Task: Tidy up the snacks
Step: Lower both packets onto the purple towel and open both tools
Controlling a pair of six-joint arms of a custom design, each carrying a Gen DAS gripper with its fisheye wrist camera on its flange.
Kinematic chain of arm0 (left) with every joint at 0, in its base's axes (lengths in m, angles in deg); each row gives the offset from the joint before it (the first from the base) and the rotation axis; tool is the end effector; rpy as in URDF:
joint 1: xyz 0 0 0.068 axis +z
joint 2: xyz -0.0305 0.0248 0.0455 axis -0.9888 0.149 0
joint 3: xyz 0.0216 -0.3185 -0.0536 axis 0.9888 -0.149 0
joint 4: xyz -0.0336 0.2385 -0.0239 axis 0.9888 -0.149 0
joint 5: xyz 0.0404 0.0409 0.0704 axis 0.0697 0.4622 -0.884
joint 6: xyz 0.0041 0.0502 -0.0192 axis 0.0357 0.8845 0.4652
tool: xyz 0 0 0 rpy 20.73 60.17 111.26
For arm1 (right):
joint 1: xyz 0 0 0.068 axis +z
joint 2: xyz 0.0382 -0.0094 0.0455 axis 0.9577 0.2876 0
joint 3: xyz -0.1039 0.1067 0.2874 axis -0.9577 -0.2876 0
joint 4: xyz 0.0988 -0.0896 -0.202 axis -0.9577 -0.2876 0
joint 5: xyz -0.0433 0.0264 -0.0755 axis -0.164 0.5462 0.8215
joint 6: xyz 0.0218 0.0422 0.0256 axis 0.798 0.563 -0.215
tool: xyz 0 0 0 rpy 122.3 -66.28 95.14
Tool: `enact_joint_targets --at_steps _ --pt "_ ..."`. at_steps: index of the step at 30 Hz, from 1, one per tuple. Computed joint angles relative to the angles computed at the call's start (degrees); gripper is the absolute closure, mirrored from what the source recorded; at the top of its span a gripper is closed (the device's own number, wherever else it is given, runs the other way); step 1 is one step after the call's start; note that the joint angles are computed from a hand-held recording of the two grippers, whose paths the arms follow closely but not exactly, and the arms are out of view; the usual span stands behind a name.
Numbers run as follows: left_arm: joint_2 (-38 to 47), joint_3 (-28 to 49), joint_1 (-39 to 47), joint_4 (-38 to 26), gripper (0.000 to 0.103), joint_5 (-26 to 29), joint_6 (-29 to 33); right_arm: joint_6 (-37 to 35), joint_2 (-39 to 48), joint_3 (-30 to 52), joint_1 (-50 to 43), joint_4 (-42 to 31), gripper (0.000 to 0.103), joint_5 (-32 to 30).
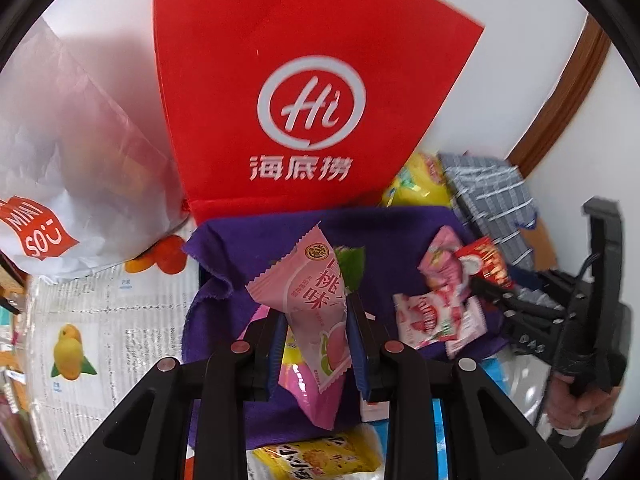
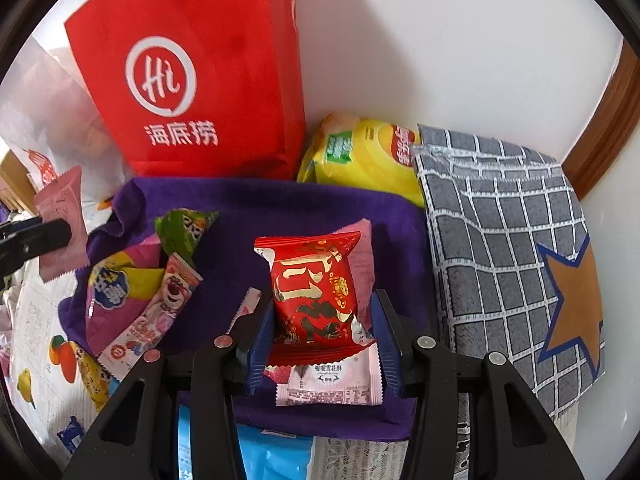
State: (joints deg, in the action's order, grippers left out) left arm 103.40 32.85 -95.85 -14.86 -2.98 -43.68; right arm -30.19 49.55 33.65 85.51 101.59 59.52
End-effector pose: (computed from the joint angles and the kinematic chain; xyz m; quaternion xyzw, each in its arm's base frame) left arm 0.1495 -0.0331 0.1114 -0.1445 0.9468 -0.0375 0.2852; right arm 0.2559 0.0608 0.0807 -0.2679 0.9245 0.0572 0.2651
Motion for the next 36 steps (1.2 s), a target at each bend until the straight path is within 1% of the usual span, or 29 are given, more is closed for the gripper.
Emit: enact_joint_targets --at_steps 4,11,14,18,21,24,28,34,35,36 --pt "5.47 1.01 -1.17 2.09 0.076 0.44 -0.72 -0.3 1.23 0.85 0.15 -0.68 0.056 0.86" --pt "7.89 1.78 -2.83 2.51 0.076 0.22 -1.88 -0.22 2.08 0.78 0.14 0.67 0.056 1.28" --pt "9.5 2.36 -2.82 2.76 0.076 0.43 -2.17 -0.61 1.38 1.24 -0.35 -0.84 0.056 0.33" --pt "11.61 2.9 -2.81 3.4 0.075 0.71 -2.44 -1.23 -1.78 -0.52 -1.08 -0.08 0.055 -0.92" --pt "12.37 2.99 -2.47 3.92 0.075 0.89 -2.7 -1.46 -4.4 -1.72 -1.84 0.2 0.053 -2.05" --pt "12.93 2.4 -1.94 5.69 0.075 1.2 -3.08 -1.25 -5.99 -2.23 -2.25 -0.05 0.052 -2.81" --pt "13.18 3.0 -2.18 4.49 0.075 -0.1 -3.38 -1.15 -6.98 -2.67 -2.6 0.07 0.052 -3.26" --pt "13.26 3.8 -2.76 3.17 0.075 -0.34 -3.74 -1.4 -7.89 -3.32 -2.85 0.49 0.052 -3.36" --pt "13.01 3.76 -2.81 3.17 0.074 -0.3 -3.78 -1.37 -8.01 -3.39 -2.92 0.45 0.052 -3.41" --pt "12.63 3.77 -2.73 2.94 0.07 -0.19 -3.85 -1.3 -8.11 -3.39 -2.96 0.35 0.052 -3.43"
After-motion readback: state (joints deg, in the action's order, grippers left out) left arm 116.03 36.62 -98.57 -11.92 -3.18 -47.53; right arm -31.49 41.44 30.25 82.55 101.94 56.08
